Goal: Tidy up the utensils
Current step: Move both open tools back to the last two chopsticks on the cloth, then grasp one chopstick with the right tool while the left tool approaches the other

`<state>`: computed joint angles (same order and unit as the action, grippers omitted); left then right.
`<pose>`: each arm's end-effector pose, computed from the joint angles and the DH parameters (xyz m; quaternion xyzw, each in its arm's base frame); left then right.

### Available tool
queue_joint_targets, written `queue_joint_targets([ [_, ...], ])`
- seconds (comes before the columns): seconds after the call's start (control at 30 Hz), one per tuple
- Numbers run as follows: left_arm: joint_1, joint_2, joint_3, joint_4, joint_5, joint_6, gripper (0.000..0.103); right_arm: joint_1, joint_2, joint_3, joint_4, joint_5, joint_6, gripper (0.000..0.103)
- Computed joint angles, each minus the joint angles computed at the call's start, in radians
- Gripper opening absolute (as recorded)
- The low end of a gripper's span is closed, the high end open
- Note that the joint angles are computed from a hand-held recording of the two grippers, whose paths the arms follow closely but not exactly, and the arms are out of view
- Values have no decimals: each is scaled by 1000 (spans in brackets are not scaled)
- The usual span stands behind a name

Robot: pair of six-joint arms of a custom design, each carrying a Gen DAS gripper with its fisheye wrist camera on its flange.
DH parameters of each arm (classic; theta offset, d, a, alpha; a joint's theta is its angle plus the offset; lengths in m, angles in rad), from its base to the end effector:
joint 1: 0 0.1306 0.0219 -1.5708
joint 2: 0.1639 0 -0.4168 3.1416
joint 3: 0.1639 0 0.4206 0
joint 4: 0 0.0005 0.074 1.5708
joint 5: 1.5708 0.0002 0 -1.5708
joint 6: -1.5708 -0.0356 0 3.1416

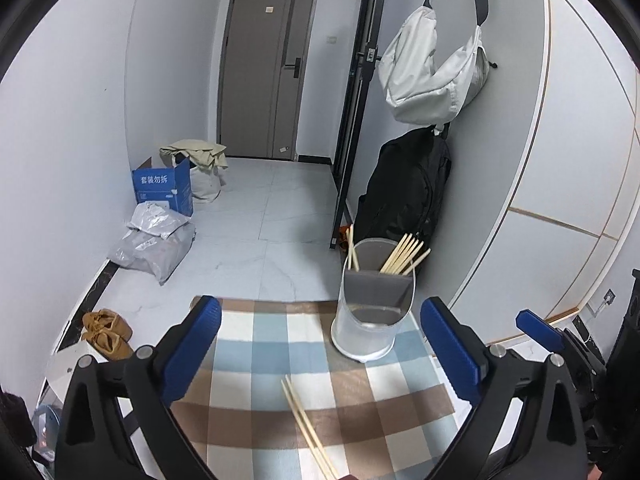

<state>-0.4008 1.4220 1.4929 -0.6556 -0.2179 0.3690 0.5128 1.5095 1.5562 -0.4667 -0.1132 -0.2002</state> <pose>0.4985 -0.2034 0.5170 -0.0375 0.8764 -0.0879 0.4720 0.5076 0.2898 0.5201 -0.1608 0.8226 0.2341 0.4926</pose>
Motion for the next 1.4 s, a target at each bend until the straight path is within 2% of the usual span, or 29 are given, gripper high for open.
queue_joint_targets([
  [0.2, 11, -27, -90, 34, 20, 11, 98, 29, -15, -72, 12, 22, 9, 97],
  [0.4, 34, -26, -146, 42, 27, 22, 98, 45, 4, -96, -19, 30, 0, 97],
  [0.53, 59, -11, -169, 39, 46, 40, 98, 52, 63, -44, -129, 19, 10, 93],
  [0.6, 74, 3, -166, 21, 59, 42, 98, 54, 89, -19, -176, 8, 13, 82],
  [0.67, 84, 4, -165, 0, 46, 52, 98, 56, 135, 33, -250, -7, 25, 66],
  [0.73, 104, 2, -164, -3, 73, 72, 98, 57, 184, 89, -313, -23, 33, 61],
  [0.8, 122, 6, -155, -19, 81, 87, 98, 59, 241, 156, -384, -42, 45, 60],
  [0.87, 135, 13, -149, -34, 76, 101, 98, 62, 307, 233, -462, -63, 67, 49],
  [0.9, 142, 17, -145, -46, 80, 108, 98, 65, 337, 268, -500, -71, 81, 47],
  [0.97, 158, 22, -145, -52, 96, 127, 98, 77, 417, 366, -601, -57, 120, 35],
  [1.03, 167, 25, -146, -57, 86, 138, 98, 86, 480, 441, -672, -45, 146, 33],
  [1.13, 184, 24, -150, -61, 86, 141, 98, 94, 565, 552, -756, -34, 169, 24],
  [1.2, 195, 20, -154, -67, 86, 148, 98, 101, 616, 626, -808, -8, 189, 23],
  [1.4, 236, 18, -161, -75, 138, 207, 98, 114, 764, 858, -983, 56, 216, 16],
])
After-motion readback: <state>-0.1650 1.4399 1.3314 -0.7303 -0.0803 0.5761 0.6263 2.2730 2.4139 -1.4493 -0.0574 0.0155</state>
